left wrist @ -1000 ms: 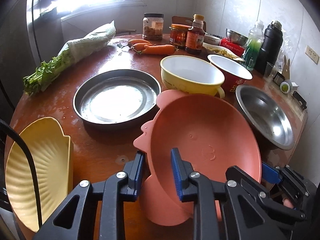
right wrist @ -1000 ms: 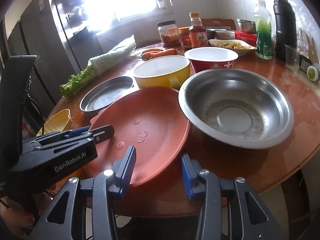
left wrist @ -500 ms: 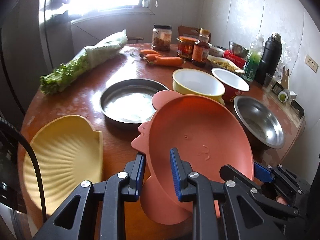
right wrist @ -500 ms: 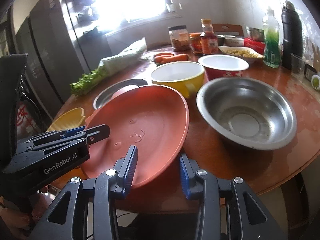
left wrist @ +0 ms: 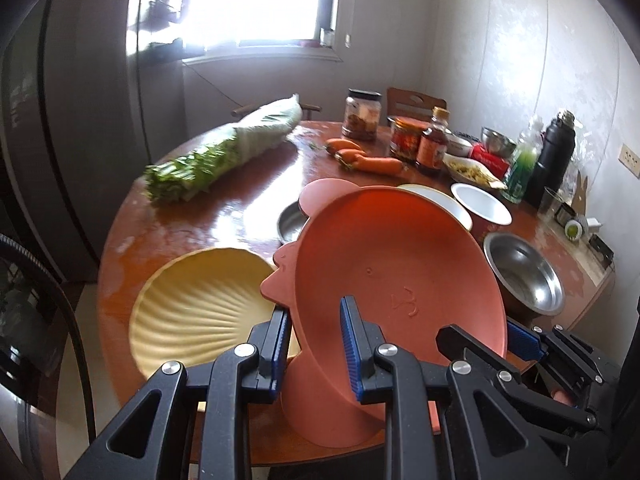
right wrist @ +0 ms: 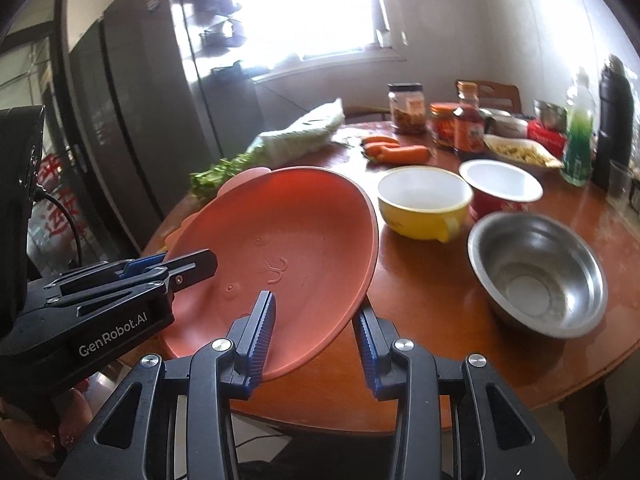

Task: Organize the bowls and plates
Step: 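Carry the pink plate over the yellow shell plate and lower it onto it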

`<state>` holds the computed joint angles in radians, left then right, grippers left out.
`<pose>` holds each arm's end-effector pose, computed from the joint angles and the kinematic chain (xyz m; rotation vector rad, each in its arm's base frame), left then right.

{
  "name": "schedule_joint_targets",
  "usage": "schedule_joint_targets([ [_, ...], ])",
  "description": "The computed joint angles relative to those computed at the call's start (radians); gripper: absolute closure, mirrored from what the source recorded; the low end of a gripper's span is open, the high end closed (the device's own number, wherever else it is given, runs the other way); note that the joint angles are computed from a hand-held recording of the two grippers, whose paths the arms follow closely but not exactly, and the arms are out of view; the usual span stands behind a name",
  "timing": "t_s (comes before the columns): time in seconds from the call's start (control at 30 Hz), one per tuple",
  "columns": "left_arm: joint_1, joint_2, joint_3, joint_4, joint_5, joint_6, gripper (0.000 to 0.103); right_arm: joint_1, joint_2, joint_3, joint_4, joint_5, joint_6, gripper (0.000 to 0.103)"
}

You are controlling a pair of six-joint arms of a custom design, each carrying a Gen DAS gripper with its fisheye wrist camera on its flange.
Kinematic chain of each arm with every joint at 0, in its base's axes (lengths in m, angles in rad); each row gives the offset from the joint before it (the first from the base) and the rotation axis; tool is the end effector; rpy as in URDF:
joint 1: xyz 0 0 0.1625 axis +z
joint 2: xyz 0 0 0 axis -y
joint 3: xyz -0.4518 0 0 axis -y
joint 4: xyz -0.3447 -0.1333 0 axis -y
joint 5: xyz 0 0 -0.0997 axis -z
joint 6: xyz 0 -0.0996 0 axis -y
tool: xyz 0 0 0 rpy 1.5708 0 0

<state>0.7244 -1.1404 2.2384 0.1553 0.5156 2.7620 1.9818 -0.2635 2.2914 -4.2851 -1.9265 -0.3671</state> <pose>-0.0535 -0.3411 0.1884 0.3139 2.2212 -1.0413 0.2583 -0.3460 -0.0382 0.8474 -2.5156 0.9568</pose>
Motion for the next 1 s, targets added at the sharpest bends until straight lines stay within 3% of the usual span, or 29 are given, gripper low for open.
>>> schedule_joint_targets([
  [0.4, -0.012, -0.144, 0.057, 0.077, -0.084, -0.069, 0.078, 0.094, 0.006, -0.110, 0.150, 0.021, -0.012, 0.062],
  [0.63, 0.077, -0.208, 0.048, 0.072, -0.079, -0.014, 0.078, 0.120, 0.035, -0.203, 0.270, 0.023, -0.022, 0.062],
  [1.0, 0.235, -0.212, -0.001, 0.003, -0.001, 0.119, 0.078, 0.110, 0.083, -0.312, 0.420, 0.015, -0.011, 0.062],
])
